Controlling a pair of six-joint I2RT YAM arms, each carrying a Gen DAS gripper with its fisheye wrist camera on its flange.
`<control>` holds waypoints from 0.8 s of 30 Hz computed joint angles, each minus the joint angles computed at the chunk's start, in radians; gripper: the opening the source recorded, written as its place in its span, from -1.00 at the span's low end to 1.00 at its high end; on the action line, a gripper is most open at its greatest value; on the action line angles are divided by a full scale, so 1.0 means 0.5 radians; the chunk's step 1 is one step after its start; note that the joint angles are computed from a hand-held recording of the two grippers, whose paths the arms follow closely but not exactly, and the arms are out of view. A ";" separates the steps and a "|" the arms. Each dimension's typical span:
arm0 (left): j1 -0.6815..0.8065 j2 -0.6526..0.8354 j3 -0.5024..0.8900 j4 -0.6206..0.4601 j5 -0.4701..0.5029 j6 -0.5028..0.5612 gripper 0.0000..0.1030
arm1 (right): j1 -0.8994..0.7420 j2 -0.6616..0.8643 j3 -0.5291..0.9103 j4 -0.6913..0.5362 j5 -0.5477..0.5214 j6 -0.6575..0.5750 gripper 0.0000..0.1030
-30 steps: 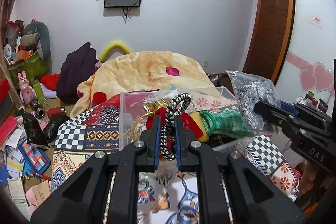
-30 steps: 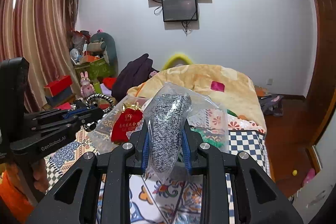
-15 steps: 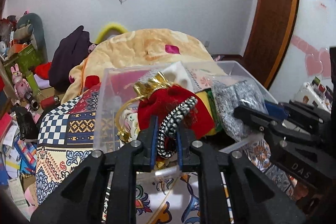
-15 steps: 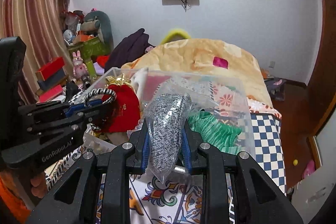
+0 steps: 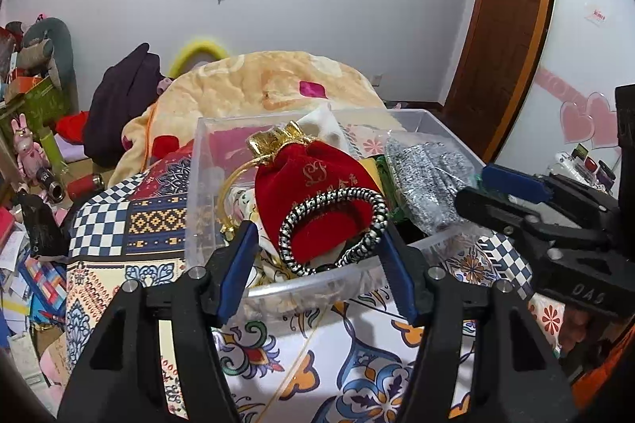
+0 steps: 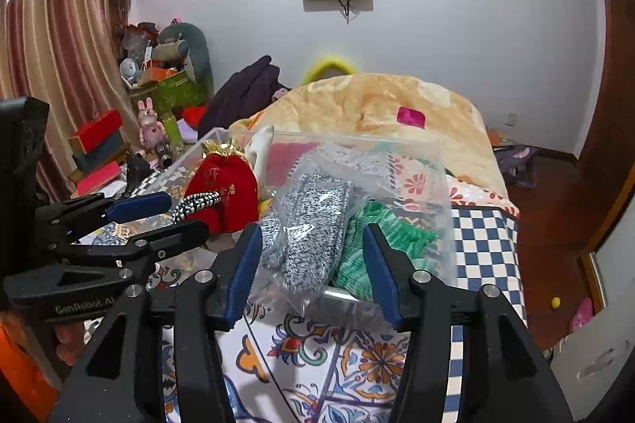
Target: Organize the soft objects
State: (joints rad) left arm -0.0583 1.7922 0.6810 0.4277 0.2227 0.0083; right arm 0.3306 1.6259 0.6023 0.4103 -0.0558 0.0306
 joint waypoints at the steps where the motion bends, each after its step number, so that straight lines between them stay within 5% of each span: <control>1: 0.007 -0.032 -0.025 0.005 0.012 -0.002 0.20 | -0.002 -0.021 -0.007 0.000 0.001 0.000 -0.02; 19: -0.010 -1.235 -0.467 -0.085 -0.058 -0.107 0.20 | 0.005 -0.979 -0.342 -0.037 0.024 0.022 0.15; 24: -0.046 -1.513 -0.543 -0.160 -0.093 -0.121 0.45 | 0.060 -1.169 -0.394 -0.075 0.071 0.017 0.32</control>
State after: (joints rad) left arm -0.0813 1.0355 0.4097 0.3475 0.1761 -0.0520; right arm 0.3607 1.0412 0.4054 0.3730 -0.0202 0.0391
